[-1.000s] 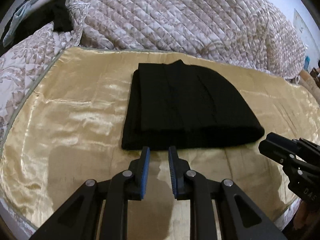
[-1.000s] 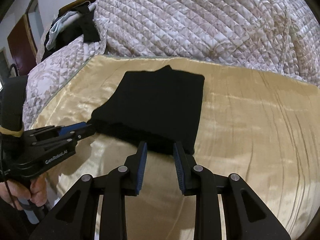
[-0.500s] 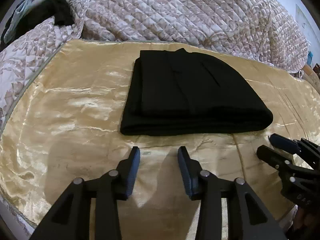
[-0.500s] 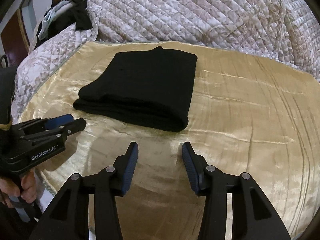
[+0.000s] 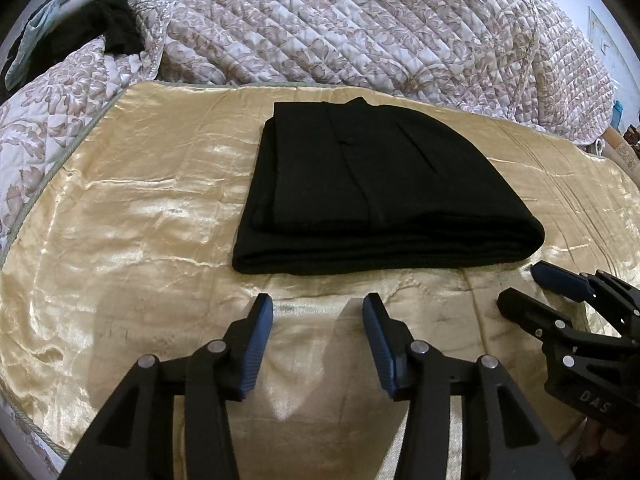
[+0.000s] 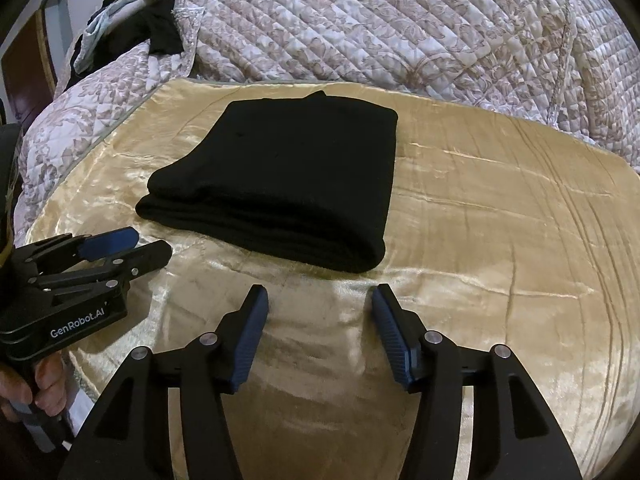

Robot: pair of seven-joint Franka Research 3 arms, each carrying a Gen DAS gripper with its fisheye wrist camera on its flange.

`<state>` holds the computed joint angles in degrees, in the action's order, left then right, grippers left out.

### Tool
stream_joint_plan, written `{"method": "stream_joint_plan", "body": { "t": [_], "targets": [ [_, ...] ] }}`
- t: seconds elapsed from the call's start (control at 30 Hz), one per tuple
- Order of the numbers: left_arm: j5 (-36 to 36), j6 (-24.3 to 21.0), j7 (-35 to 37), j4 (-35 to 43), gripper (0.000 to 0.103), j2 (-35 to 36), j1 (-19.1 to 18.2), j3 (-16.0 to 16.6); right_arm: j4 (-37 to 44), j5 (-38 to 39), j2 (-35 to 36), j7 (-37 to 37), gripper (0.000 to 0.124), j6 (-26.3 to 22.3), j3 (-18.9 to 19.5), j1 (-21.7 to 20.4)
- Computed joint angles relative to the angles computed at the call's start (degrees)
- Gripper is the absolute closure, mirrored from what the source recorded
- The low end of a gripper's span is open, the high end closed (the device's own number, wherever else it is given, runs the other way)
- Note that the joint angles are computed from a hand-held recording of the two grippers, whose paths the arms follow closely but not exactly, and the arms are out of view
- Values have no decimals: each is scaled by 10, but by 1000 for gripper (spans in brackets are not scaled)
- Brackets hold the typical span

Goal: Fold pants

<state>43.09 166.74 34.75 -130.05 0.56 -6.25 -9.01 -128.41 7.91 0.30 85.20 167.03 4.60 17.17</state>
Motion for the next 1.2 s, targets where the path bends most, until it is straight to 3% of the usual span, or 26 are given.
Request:
{"method": "stream_joint_plan", "body": {
  "t": [0.1, 0.2, 0.33, 0.43, 0.5, 0.53, 0.63, 0.73, 0.8, 0.93, 1.03, 1.2],
  "targets": [
    [89, 1, -74, 3, 53, -10, 1, 1, 0, 8, -3, -2, 69, -1, 0, 1],
    [189, 26, -160, 10, 53, -18, 11, 2, -5, 77, -12, -55, 69, 29, 3, 5],
    [235, 39, -205, 35, 53, -3, 18, 3, -2, 94, -10, -62, 90, 88, 4, 7],
    [188, 26, -164, 49, 54, 15, 14, 4, 23, 91, 14, -54, 94, 95, 3, 7],
    [107, 7, -93, 46, 54, 23, 10, 2, 44, 87, 32, -54, 94, 59, 2, 6],
    [67, 3, -60, 43, 54, 27, 10, 1, 50, 55, 39, -31, 94, 41, -5, 10],
    [-2, 1, -12, 32, 54, 27, 5, 2, 35, 8, 29, -2, 94, 51, -12, 15],
    [17, 0, -22, 24, 54, 15, -3, 6, 22, -1, 8, 13, 94, 47, -10, 11],
    [8, 3, -13, 17, 54, 10, -4, 5, 7, 49, -7, -32, 94, 42, -2, 9],
    [-13, -10, 6, 14, 54, 10, -6, 1, 7, 1, -5, 6, 93, 7, 0, 1],
    [-12, -11, 7, 12, 54, 8, -6, 2, 17, 11, 5, 9, 92, -23, -2, -2],
    [-10, -13, 8, 11, 52, 7, -6, 2, 11, -3, 4, 4, 78, -15, -1, 0]
  ]
}}
